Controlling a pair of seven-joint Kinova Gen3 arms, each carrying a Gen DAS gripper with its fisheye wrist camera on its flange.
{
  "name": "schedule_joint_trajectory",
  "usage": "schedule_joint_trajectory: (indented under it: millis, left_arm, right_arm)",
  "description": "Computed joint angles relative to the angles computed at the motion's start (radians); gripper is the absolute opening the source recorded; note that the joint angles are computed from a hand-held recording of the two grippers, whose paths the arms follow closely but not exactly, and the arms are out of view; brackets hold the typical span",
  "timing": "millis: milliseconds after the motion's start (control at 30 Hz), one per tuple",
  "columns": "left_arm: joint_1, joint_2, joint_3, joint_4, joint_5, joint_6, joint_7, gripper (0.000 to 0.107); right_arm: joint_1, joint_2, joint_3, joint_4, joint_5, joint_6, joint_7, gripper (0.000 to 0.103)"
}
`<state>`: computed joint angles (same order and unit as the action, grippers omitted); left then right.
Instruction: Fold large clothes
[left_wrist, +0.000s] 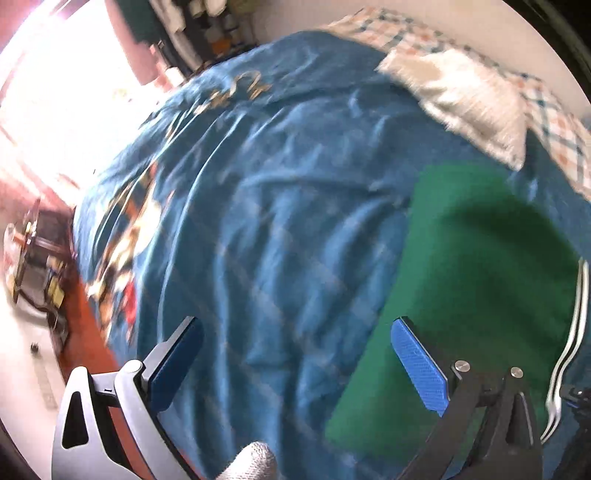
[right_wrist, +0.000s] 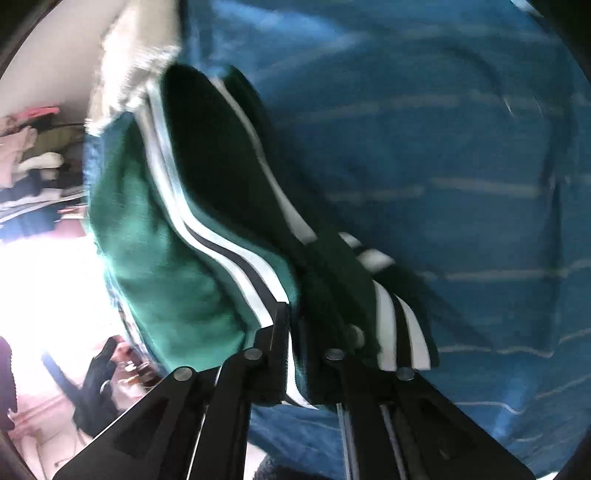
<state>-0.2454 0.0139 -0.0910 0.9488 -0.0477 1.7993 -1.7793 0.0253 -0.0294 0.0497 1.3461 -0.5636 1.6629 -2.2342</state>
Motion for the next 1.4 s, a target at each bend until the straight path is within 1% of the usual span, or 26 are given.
schedule_joint_trajectory:
  millis: [33, 67, 100, 133, 233, 333, 367, 400, 433, 500, 600, 633, 733, 767, 800, 867, 933, 1000, 1067, 1100, 1133, 1167, 1233, 1300, 1333, 1400]
  left_arm:
    - [0.01, 0.015, 0.011, -0.019, -0.002, -0.008, 0.014, 0.103]
    - [0.029, 0.032, 0.027, -0.028, -0.009, -0.032, 0.038, 0.103]
    - [0.043, 0.045, 0.037, -0.03, -0.01, -0.053, 0.051, 0.103]
    - [0.066, 0.071, 0.053, -0.042, -0.021, -0.071, 0.066, 0.103]
    - [0.112, 0.14, 0.092, -0.044, -0.037, -0.137, 0.077, 0.103]
    - [0.203, 0.195, 0.083, -0.028, -0.122, -0.201, 0.063, 0.103]
    - [0.213, 0.214, 0.082, -0.037, -0.132, -0.202, 0.056, 0.103]
    - [0.203, 0.239, 0.089, -0.061, -0.125, -0.187, 0.053, 0.103]
    - [0.176, 0.265, 0.105, -0.1, -0.103, -0.155, 0.049, 0.103]
    - [0.15, 0.311, 0.085, -0.173, -0.042, -0.098, 0.026, 0.103]
    - [0.104, 0.358, 0.091, -0.253, 0.032, -0.029, 0.001, 0.103]
    - [0.097, 0.366, 0.093, -0.266, 0.046, -0.019, -0.002, 0.103]
    - [0.077, 0.409, 0.1, -0.344, 0.091, 0.031, 0.005, 0.103]
    - [0.068, 0.425, 0.103, -0.38, 0.105, 0.049, 0.012, 0.103]
    - [0.059, 0.441, 0.106, -0.418, 0.116, 0.069, 0.017, 0.103]
    - [0.039, 0.47, 0.111, -0.506, 0.133, 0.124, 0.025, 0.103]
    - [0.014, 0.473, 0.122, -0.544, 0.154, 0.163, 0.015, 0.103]
    - [-0.01, 0.451, 0.129, -0.54, 0.17, 0.182, -0.014, 0.103]
    - [-0.037, 0.414, 0.133, -0.504, 0.192, 0.186, -0.042, 0.103]
    - [-0.043, 0.394, 0.131, -0.484, 0.197, 0.187, -0.051, 0.103]
    - [-0.061, 0.362, 0.131, -0.444, 0.214, 0.174, -0.06, 0.103]
    - [-0.073, 0.331, 0.129, -0.398, 0.223, 0.147, -0.074, 0.103]
    - [-0.083, 0.26, 0.105, -0.305, 0.21, 0.093, -0.12, 0.103]
    - [-0.071, 0.199, 0.072, -0.213, 0.158, 0.041, -0.153, 0.103]
    - [-0.071, 0.173, 0.055, -0.166, 0.135, 0.027, -0.168, 0.103]
    - [-0.062, 0.134, 0.02, -0.074, 0.076, 0.011, -0.184, 0.103]
  right_arm:
    - [-0.002, -0.001, 0.0, -0.028, 0.026, -0.014, -0.003, 0.031]
    - [0.001, 0.0, 0.012, -0.059, 0.038, -0.044, 0.008, 0.051]
    - [0.02, 0.006, 0.006, -0.072, 0.035, -0.064, 0.015, 0.059]
    - [0.045, 0.023, 0.0, -0.08, 0.016, -0.096, 0.034, 0.064]
    - [0.11, 0.094, -0.047, -0.098, -0.024, -0.173, 0.071, 0.064]
    - [0.191, 0.189, -0.157, -0.101, -0.083, -0.242, 0.082, 0.064]
    - [0.194, 0.227, -0.189, -0.108, -0.091, -0.267, 0.084, 0.061]
    - [0.183, 0.247, -0.203, -0.122, -0.082, -0.275, 0.084, 0.048]
    - [0.158, 0.265, -0.198, -0.147, -0.057, -0.267, 0.076, 0.002]
    - [0.068, 0.262, -0.142, -0.199, 0.024, -0.273, 0.018, 0.003]
    - [-0.036, 0.224, -0.051, -0.259, 0.146, -0.294, -0.098, 0.002]
    - [-0.054, 0.226, -0.036, -0.277, 0.178, -0.282, -0.128, 0.002]
    - [-0.058, 0.284, -0.063, -0.323, 0.264, -0.228, -0.2, 0.002]
    - [-0.06, 0.308, -0.076, -0.34, 0.294, -0.188, -0.218, 0.002]
    - [-0.046, 0.333, -0.107, -0.348, 0.308, -0.165, -0.23, 0.002]
    - [-0.023, 0.346, -0.122, -0.335, 0.307, -0.137, -0.23, 0.003]
    - [-0.004, 0.368, -0.124, -0.361, 0.261, -0.112, -0.185, 0.004]
    - [0.003, 0.363, -0.079, -0.409, 0.204, -0.049, -0.174, 0.016]
    - [0.001, 0.335, -0.058, -0.463, 0.211, 0.013, -0.171, 0.038]
    - [-0.015, 0.321, -0.027, -0.479, 0.208, 0.037, -0.154, 0.046]
    - [-0.023, 0.298, -0.006, -0.481, 0.201, 0.061, -0.134, 0.062]
    - [-0.032, 0.277, 0.018, -0.465, 0.189, 0.068, -0.117, 0.071]
    - [-0.011, 0.221, 0.01, -0.384, 0.139, 0.083, -0.083, 0.071]
    - [0.061, 0.181, -0.068, -0.291, 0.094, 0.076, -0.066, 0.072]
    - [0.095, 0.164, -0.098, -0.245, 0.071, 0.077, -0.045, 0.073]
    - [0.173, 0.151, -0.19, -0.152, 0.038, 0.1, -0.025, 0.073]
